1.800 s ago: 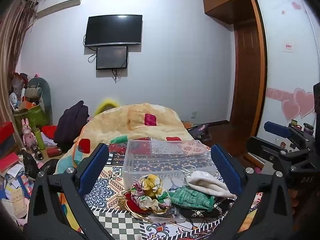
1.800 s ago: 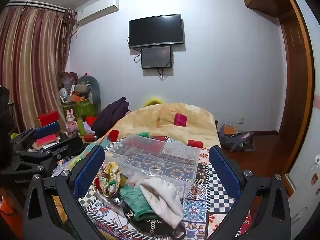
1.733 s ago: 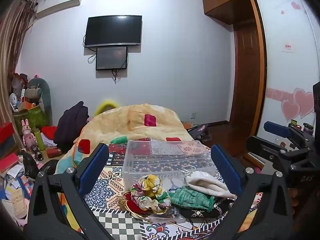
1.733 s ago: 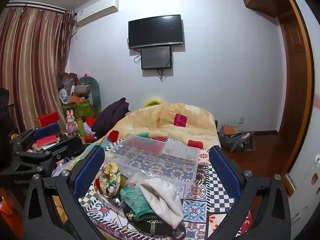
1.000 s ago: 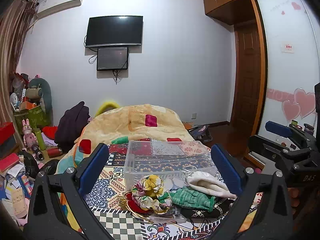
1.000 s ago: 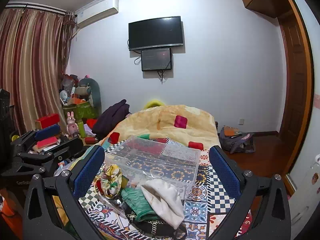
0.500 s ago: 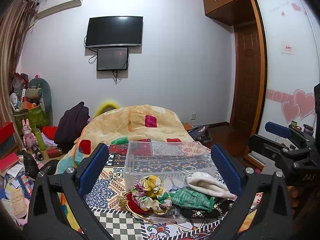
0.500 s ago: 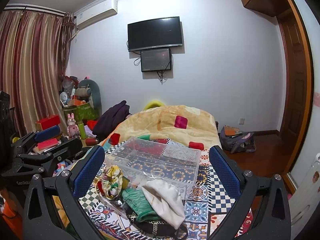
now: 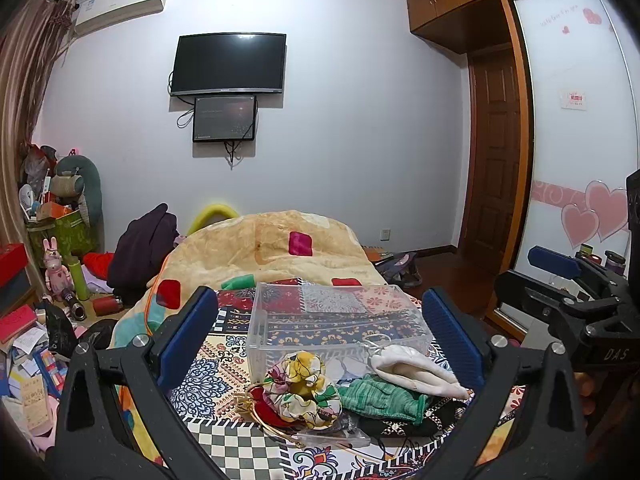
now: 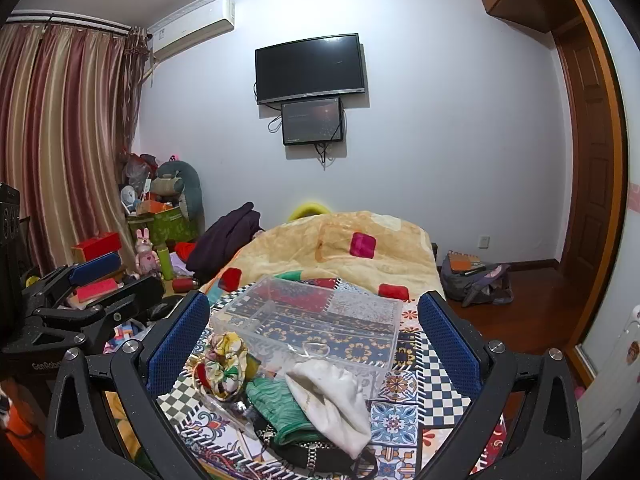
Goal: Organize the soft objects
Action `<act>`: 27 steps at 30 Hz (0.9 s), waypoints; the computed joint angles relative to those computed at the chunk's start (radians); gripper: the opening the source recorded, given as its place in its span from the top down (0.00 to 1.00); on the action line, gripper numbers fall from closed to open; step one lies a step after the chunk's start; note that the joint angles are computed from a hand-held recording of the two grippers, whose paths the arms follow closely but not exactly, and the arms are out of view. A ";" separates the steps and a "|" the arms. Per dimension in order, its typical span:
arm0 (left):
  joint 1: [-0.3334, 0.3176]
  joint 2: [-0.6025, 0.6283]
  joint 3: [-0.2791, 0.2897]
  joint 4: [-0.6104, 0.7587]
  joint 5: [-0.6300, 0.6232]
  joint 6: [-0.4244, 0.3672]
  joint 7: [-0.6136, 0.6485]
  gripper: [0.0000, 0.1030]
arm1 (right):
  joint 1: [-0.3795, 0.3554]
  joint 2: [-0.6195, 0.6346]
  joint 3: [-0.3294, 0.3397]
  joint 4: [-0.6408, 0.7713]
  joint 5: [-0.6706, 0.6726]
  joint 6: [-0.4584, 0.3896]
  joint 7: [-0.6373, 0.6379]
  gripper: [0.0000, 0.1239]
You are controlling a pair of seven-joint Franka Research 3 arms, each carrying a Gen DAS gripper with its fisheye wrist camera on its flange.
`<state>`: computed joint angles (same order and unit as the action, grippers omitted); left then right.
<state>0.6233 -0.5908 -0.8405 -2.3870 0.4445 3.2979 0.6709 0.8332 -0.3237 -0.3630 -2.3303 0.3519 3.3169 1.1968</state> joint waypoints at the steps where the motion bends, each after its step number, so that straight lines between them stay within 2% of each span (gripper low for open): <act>1: 0.001 -0.002 0.000 0.000 -0.001 0.000 0.000 0.00 | 0.002 -0.001 -0.002 0.000 -0.001 0.000 0.000 0.17; 12: -0.009 0.003 0.009 0.000 0.000 -0.002 0.003 0.00 | 0.036 -0.001 -0.033 -0.005 -0.021 0.013 0.018 0.17; 27: -0.054 0.024 0.052 -0.004 -0.003 -0.003 0.019 0.00 | 0.059 -0.009 -0.058 -0.010 -0.042 0.014 0.043 0.17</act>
<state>0.5694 -0.5671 -0.7885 -2.3912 0.4416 3.2948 0.6904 0.8920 -0.3326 -0.4210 -2.3407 0.3102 3.3309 1.2394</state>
